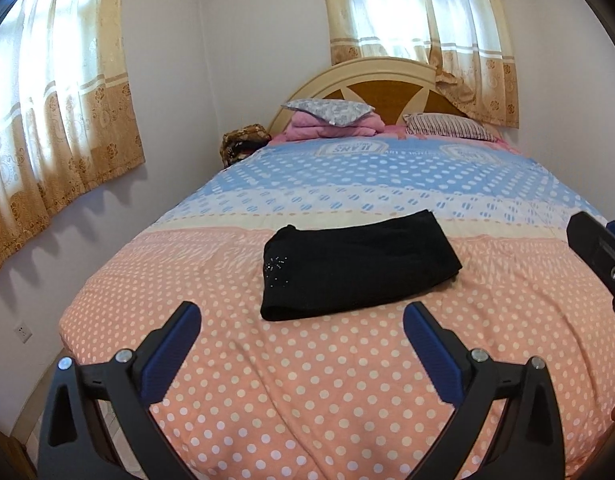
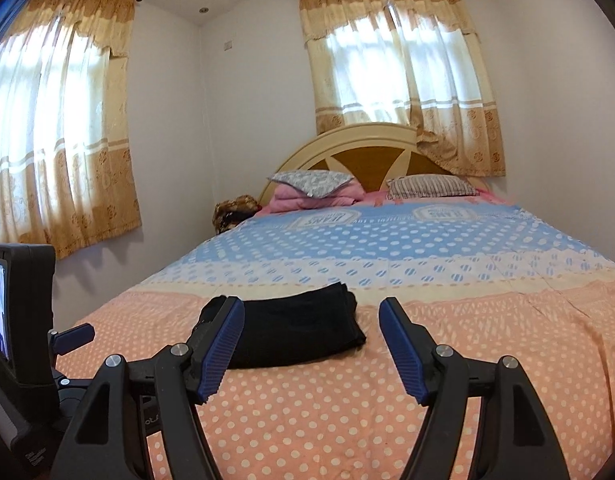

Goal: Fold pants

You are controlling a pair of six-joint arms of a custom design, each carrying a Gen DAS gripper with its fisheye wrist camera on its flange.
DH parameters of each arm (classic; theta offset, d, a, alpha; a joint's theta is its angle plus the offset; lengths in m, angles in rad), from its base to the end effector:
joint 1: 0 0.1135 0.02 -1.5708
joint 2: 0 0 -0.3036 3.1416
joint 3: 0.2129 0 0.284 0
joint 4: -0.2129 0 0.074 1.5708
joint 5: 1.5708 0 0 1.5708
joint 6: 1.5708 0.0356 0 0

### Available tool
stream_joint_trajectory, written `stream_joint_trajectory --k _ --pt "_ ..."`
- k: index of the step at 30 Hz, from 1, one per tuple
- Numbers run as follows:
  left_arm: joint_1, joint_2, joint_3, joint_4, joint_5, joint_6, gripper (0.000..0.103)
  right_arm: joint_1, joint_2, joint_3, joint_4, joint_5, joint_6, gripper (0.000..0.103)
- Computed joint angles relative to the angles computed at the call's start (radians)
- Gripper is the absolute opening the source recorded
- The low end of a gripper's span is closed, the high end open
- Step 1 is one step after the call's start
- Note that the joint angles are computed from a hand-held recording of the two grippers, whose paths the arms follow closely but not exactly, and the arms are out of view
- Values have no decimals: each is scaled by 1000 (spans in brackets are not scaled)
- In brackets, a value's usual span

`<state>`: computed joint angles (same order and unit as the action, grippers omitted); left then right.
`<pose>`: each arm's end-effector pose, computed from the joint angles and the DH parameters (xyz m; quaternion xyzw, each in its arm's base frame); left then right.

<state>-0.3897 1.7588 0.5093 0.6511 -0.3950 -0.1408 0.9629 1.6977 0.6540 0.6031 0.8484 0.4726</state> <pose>0.2916 -0.1050 0.1071 0.0166 0.8716 0.0473 0.4876 0.2151 0.2623 0.1633 0.0270 0.8002 0.0591 0.5963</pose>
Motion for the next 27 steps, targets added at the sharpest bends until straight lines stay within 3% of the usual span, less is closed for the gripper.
stream_joint_trajectory --k 27 --pt "-57 -71 -32 -39 10 -27 103 77 -54 -27 -45 125 36 72"
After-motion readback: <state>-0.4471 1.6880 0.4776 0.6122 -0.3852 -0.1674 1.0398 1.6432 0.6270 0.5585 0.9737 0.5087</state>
